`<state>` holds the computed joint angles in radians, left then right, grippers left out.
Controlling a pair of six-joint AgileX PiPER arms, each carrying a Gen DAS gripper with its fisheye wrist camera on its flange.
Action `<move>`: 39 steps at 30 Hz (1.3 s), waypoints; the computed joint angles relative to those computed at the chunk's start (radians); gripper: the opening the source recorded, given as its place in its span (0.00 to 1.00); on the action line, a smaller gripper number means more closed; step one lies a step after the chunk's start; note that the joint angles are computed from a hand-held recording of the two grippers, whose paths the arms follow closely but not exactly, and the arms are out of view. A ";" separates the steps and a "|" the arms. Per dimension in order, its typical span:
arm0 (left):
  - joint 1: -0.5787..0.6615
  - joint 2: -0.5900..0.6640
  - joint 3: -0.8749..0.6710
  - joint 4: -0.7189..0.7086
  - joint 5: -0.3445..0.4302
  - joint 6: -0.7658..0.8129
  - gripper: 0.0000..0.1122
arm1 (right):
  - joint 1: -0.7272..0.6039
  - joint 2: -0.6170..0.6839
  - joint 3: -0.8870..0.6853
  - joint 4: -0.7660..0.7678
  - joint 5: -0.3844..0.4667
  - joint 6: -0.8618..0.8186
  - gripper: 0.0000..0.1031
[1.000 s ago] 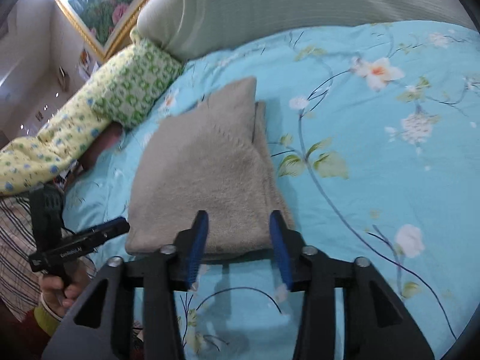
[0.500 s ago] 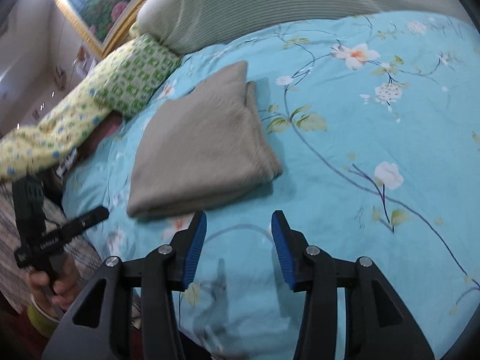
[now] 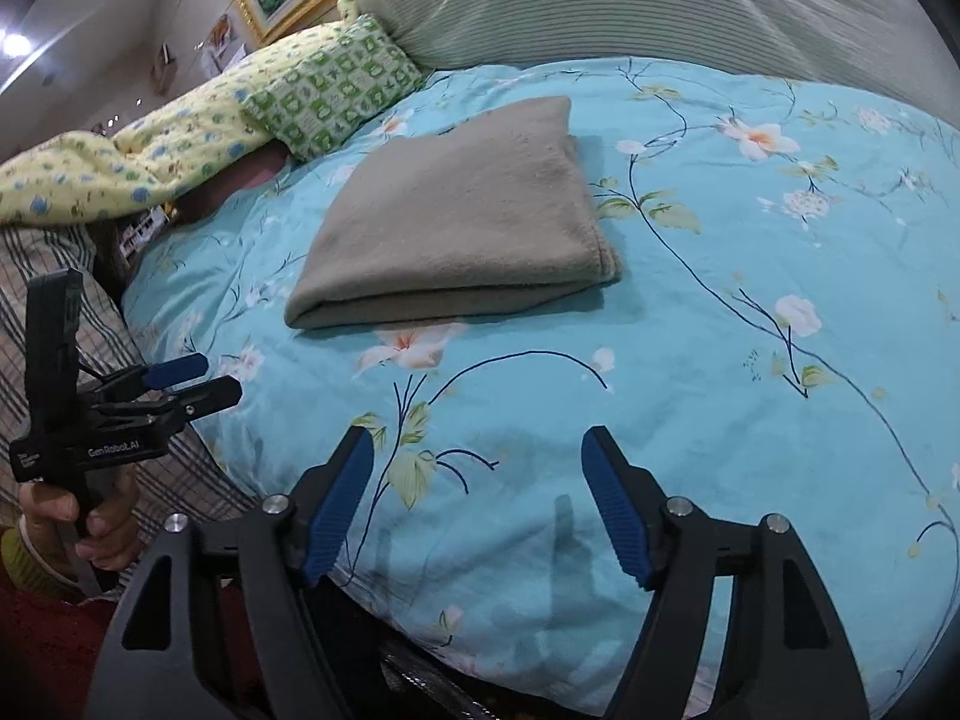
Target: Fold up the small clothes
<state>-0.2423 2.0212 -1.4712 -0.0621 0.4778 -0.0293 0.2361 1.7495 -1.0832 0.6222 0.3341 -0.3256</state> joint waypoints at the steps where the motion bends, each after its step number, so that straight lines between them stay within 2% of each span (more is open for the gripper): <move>1: 0.001 0.008 -0.016 0.009 0.017 -0.009 0.74 | 0.005 0.003 -0.007 -0.022 0.000 0.022 0.74; 7: 0.006 0.028 -0.081 0.070 0.032 -0.058 0.75 | 0.023 0.038 -0.088 -0.165 0.022 0.146 0.80; 14: 0.002 0.115 -0.304 0.113 0.143 -0.064 0.76 | 0.022 0.142 -0.281 -0.259 0.123 0.219 0.83; 17: -0.007 0.140 -0.365 0.151 0.153 -0.084 0.77 | 0.026 0.186 -0.359 -0.297 0.155 0.245 0.83; 22: -0.002 0.197 -0.477 0.127 0.189 -0.070 0.78 | 0.029 0.256 -0.474 -0.347 0.179 0.286 0.83; 27: -0.010 0.290 -0.634 0.151 0.290 -0.074 0.78 | 0.017 0.332 -0.602 -0.342 0.248 0.299 0.83; 35: -0.014 0.384 -0.792 0.173 0.384 -0.089 0.78 | 0.013 0.403 -0.717 -0.366 0.315 0.321 0.84; 39: -0.014 0.462 -0.950 0.179 0.480 -0.081 0.78 | 0.011 0.433 -0.771 -0.374 0.351 0.323 0.84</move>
